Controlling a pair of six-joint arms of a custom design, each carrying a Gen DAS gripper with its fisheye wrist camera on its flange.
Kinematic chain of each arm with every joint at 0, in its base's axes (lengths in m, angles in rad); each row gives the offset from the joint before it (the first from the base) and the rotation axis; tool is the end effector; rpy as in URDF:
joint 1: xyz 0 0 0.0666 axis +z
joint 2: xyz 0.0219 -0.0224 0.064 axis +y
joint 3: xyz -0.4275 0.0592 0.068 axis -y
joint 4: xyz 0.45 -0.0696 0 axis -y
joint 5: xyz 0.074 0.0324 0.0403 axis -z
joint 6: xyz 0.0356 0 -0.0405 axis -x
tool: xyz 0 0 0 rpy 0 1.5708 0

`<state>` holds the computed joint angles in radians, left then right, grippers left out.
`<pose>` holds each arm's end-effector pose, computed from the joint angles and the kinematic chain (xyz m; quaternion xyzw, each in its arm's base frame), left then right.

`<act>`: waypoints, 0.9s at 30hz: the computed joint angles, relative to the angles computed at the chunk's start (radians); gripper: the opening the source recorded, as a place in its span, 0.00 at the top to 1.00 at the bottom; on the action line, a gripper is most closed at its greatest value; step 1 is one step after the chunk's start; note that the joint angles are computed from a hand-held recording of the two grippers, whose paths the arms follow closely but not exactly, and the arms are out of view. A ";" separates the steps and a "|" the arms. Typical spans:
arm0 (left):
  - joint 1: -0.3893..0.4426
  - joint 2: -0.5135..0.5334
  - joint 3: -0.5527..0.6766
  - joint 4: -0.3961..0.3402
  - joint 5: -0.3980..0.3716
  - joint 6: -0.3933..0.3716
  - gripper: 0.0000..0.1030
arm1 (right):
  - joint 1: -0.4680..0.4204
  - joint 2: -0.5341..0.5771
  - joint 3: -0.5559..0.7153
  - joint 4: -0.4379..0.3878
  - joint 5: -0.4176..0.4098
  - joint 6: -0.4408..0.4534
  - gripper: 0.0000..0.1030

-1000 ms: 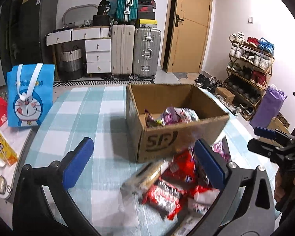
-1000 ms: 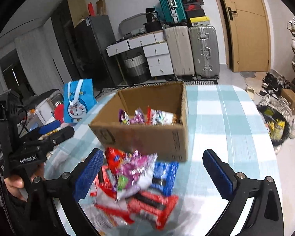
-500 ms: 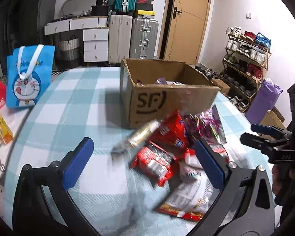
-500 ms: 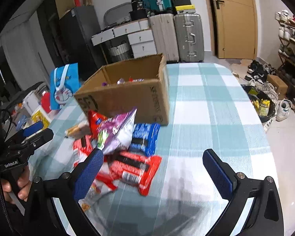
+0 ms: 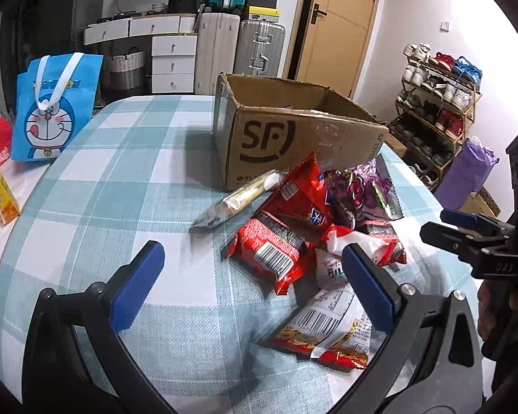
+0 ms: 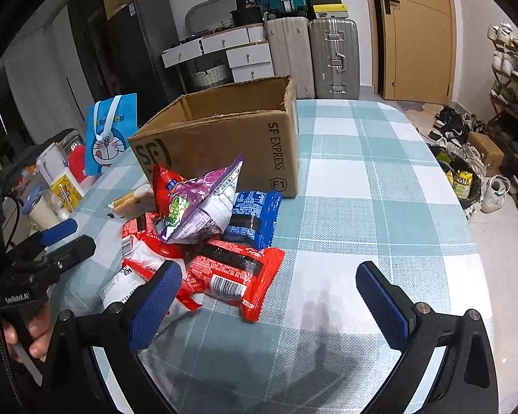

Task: Organize snacks
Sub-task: 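Withdraw both tools from the box back to the snack pile, then grasp another white printed snack bag with the left tool while the right tool grasps the red wrapped snack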

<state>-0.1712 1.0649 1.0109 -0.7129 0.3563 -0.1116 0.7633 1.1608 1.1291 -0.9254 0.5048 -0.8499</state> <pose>0.3927 -0.0809 0.4386 0.1963 0.8869 -0.1745 0.3800 0.3186 0.2804 0.4494 0.1153 0.9190 0.0464 0.3743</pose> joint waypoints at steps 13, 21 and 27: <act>-0.028 -0.031 -0.048 -0.019 -0.015 -0.055 0.01 | -0.038 0.076 0.040 -0.013 -0.095 0.069 0.00; -0.017 -0.021 -0.052 -0.036 0.006 -0.078 0.01 | -0.050 0.104 0.045 0.006 -0.116 0.062 0.00; -0.002 -0.009 -0.051 -0.047 0.036 -0.072 0.01 | -0.066 0.116 0.048 -0.005 -0.134 0.049 0.00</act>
<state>-0.1733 1.0560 0.9602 -0.7596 0.3921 -0.1834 0.6972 1.2772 1.1774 -0.9306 0.3705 -0.8012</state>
